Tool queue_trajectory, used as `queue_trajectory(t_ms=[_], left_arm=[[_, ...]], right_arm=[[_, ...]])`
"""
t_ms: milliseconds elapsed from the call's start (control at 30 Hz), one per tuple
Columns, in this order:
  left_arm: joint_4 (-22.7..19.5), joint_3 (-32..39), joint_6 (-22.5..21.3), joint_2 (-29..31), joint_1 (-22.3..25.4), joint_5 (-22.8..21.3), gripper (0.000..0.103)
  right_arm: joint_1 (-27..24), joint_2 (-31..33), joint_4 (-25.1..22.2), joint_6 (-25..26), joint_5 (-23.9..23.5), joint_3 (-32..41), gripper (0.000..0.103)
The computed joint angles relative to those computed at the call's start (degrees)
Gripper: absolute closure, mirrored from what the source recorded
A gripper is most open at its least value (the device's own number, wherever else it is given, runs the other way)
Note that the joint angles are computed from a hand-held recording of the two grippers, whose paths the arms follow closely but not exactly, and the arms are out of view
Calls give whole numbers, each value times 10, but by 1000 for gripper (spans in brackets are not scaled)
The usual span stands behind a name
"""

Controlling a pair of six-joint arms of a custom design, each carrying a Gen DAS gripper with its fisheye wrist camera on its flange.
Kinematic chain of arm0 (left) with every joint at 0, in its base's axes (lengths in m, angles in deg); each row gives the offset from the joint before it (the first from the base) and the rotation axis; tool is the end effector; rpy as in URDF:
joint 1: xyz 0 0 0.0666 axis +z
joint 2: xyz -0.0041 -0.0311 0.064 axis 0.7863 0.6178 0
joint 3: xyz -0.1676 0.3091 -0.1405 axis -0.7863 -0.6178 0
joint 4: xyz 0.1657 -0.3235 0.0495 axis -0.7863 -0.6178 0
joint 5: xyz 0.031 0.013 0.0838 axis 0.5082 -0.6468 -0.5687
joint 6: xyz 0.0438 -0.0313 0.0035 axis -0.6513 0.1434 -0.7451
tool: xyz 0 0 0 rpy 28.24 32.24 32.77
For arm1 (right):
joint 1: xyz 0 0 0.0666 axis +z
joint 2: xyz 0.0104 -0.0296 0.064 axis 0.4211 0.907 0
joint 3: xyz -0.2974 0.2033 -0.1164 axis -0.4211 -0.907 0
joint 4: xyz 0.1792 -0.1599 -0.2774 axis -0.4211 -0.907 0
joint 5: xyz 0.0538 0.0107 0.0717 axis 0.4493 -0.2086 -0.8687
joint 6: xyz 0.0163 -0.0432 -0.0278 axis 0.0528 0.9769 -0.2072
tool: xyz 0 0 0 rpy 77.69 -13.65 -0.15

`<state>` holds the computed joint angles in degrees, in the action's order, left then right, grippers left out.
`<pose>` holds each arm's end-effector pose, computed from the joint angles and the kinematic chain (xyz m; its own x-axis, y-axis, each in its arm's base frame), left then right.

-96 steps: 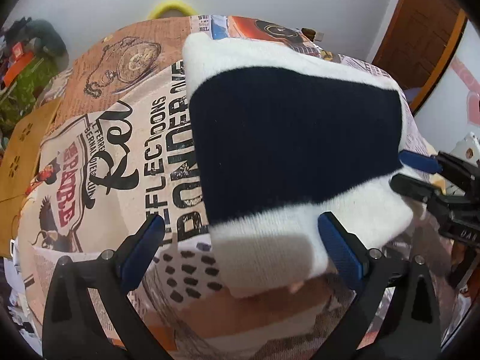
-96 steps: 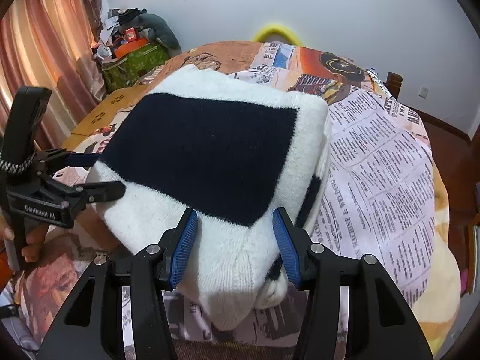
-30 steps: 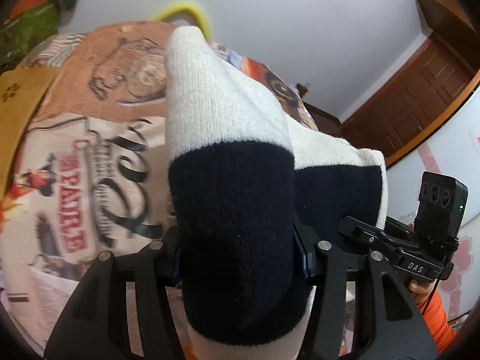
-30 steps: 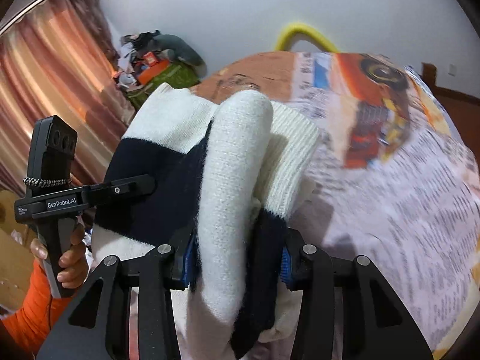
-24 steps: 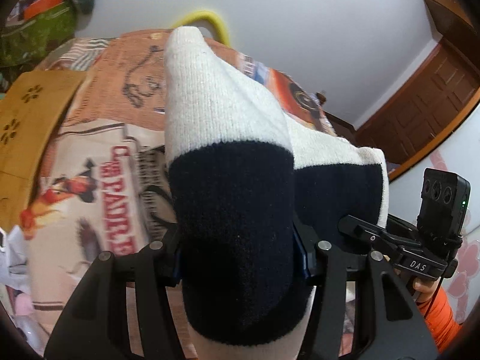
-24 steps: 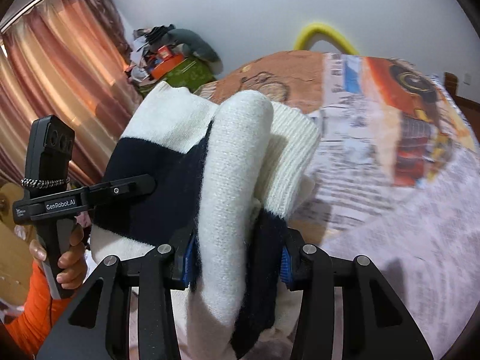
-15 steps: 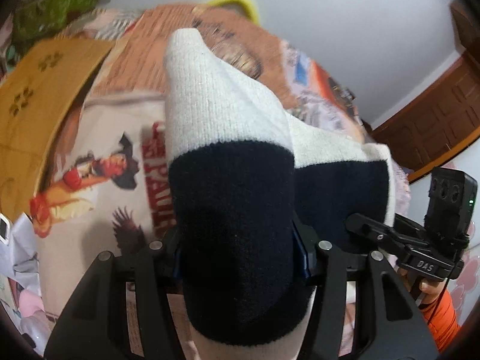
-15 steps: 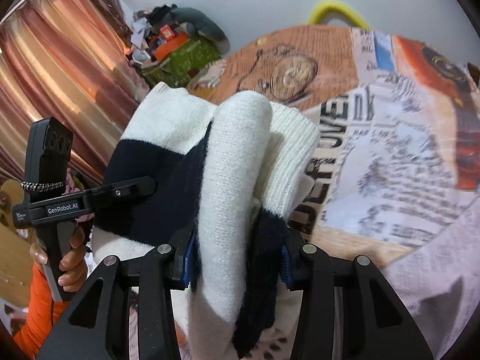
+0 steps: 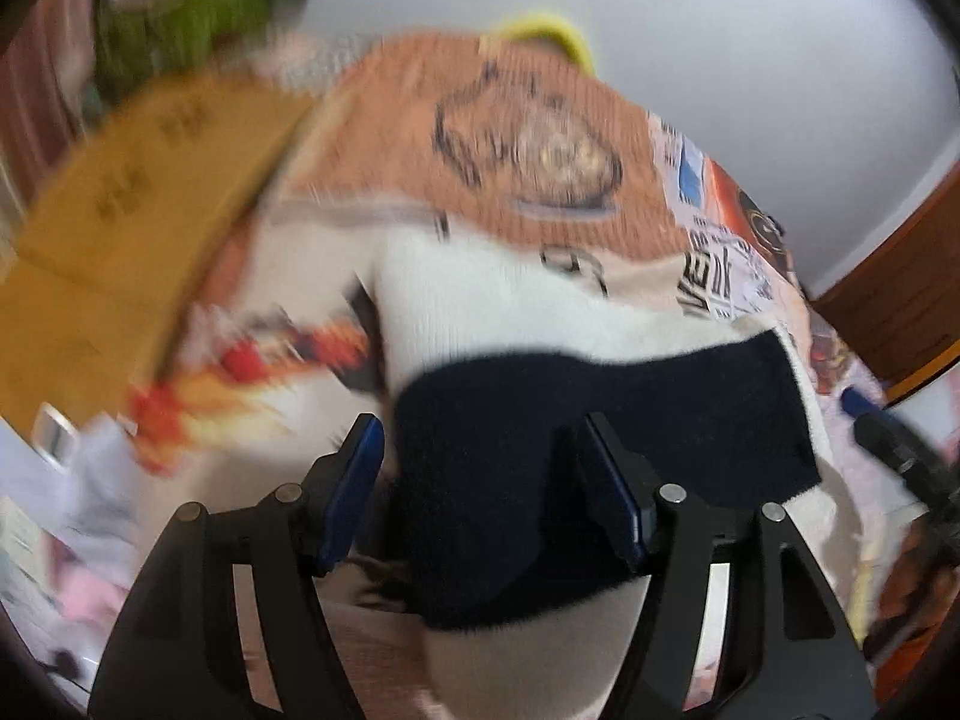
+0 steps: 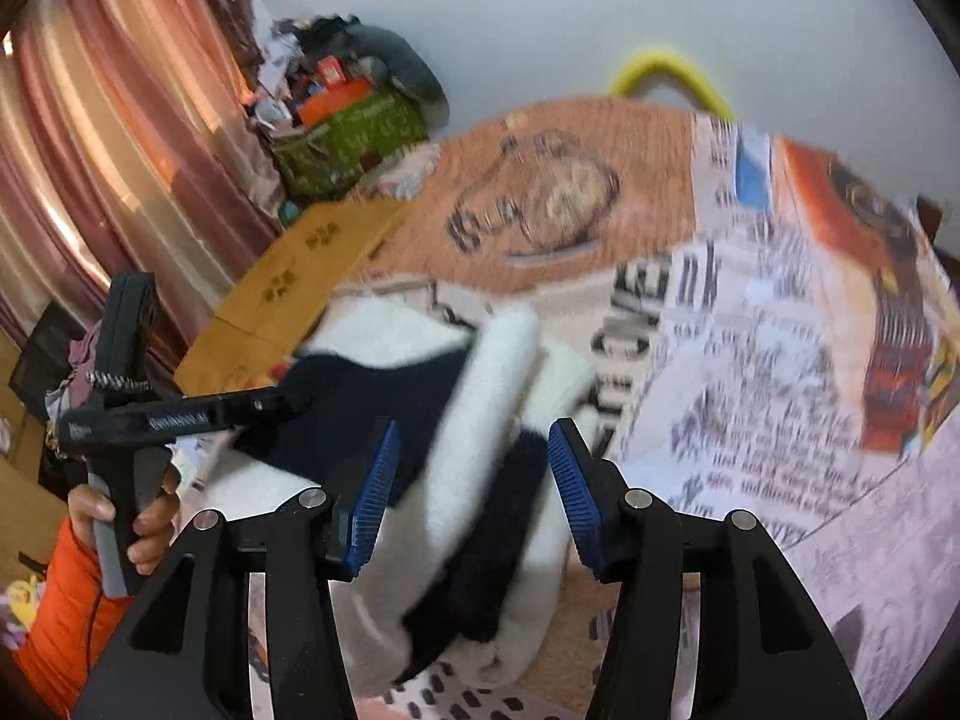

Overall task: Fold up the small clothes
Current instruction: 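Set the folded sweater bundle down on the bed and open both grippers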

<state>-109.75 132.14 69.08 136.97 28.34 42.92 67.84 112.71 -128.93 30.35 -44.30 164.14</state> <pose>0.5403 -0.2473 0.3963 -0.7945 0.3325 -0.5082 0.5136 0.8145 -0.2700 0.3632 0.3199 0.4306 -0.7075 0.2627 -0.6561 0.0734 0.9506 0.3015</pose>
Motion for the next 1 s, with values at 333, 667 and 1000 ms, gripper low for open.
queue_trajectory(t_ms=[333, 667, 1000], left_arm=[[16, -78, -50, -66, -25, 5, 37], [126, -213, -100, -124, -88, -148, 27], [130, -248, -86, -201, -82, -158, 28]], right_arm=[[25, 56, -7, 63, 4, 45, 54], [42, 26, 6, 17, 4, -34, 58], [80, -15, -46, -31, 51, -44, 56]])
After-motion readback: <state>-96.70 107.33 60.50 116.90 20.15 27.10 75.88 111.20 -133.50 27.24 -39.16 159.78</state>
